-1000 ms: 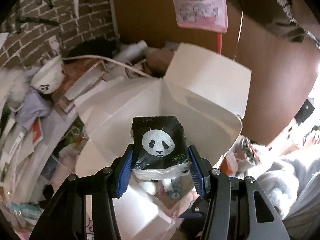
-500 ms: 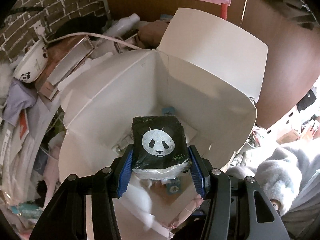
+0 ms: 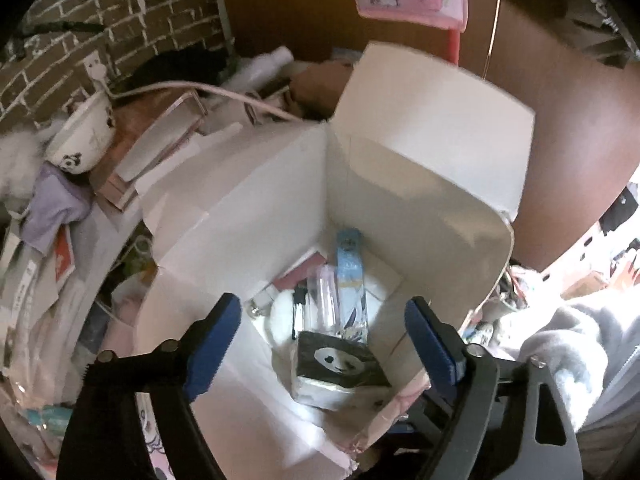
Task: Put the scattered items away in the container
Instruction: 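Lower the tissue pack into the box and open the left gripper, then withdraw the left gripper from the box back over the desk, then move the right gripper to the brown jelly packet and grasp it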
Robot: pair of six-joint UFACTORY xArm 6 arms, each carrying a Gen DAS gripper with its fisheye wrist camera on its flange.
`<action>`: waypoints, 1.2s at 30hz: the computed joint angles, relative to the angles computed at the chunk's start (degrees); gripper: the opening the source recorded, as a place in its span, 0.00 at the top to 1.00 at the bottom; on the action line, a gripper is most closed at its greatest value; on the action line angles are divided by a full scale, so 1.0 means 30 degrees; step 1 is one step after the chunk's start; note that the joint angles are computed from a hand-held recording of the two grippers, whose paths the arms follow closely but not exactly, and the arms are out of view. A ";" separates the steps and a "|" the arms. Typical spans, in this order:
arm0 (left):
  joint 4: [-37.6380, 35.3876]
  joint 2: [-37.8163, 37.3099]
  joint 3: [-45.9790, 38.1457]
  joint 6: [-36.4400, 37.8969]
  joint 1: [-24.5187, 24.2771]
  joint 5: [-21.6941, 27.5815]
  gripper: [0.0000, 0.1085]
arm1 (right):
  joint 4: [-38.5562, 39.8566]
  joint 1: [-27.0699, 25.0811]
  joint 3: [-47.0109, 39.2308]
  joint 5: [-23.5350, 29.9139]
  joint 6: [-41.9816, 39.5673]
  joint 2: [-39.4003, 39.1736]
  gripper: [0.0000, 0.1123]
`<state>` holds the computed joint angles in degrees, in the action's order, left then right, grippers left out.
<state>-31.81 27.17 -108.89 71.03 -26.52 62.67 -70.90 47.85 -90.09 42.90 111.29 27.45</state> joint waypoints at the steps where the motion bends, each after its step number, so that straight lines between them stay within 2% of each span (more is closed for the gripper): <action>1: -0.0294 -0.0191 0.0234 0.0220 0.0054 -0.0181 0.19 | 0.0062 0.0004 -0.0066 -0.0011 -0.0091 0.0048 0.17; 3: -0.1206 -0.0679 0.0749 0.0817 0.0287 -0.0431 0.18 | 0.0042 -0.0033 0.0017 -0.0077 -0.0101 0.0010 0.17; 7: -0.3652 -0.2051 0.2475 0.1968 0.0804 -0.2352 0.13 | 0.0054 -0.0036 -0.0095 -0.0129 -0.0286 0.0142 0.17; 10: -0.5731 -0.2533 0.2880 0.2752 0.1666 -0.2248 0.11 | 0.0019 0.0008 -0.0203 -0.0068 -0.0442 0.0265 0.17; 13: -0.8153 -0.3436 0.4263 0.4300 0.2494 -0.3258 0.05 | -0.0188 0.0068 -0.0271 0.0028 -0.0308 0.0388 0.17; 16: -1.0064 -0.4161 0.5572 0.5370 0.3282 -0.4265 0.05 | -0.0389 0.0203 -0.0548 0.0349 -0.0200 0.0672 0.17; 25: -1.6235 -0.6137 1.0079 1.0325 0.4322 -0.9724 0.05 | -0.0857 0.0447 -0.1681 0.0510 -0.0207 0.1922 0.17; 29: -1.9961 -0.6090 1.1085 1.3039 0.4796 -1.2330 0.05 | -0.0989 0.0547 -0.2357 0.0752 0.0051 0.2577 0.17; 36: -2.2407 -0.4820 1.1360 1.3228 0.6291 -1.4232 0.05 | -0.0358 0.0443 -0.4687 0.0481 -0.0871 0.4361 0.17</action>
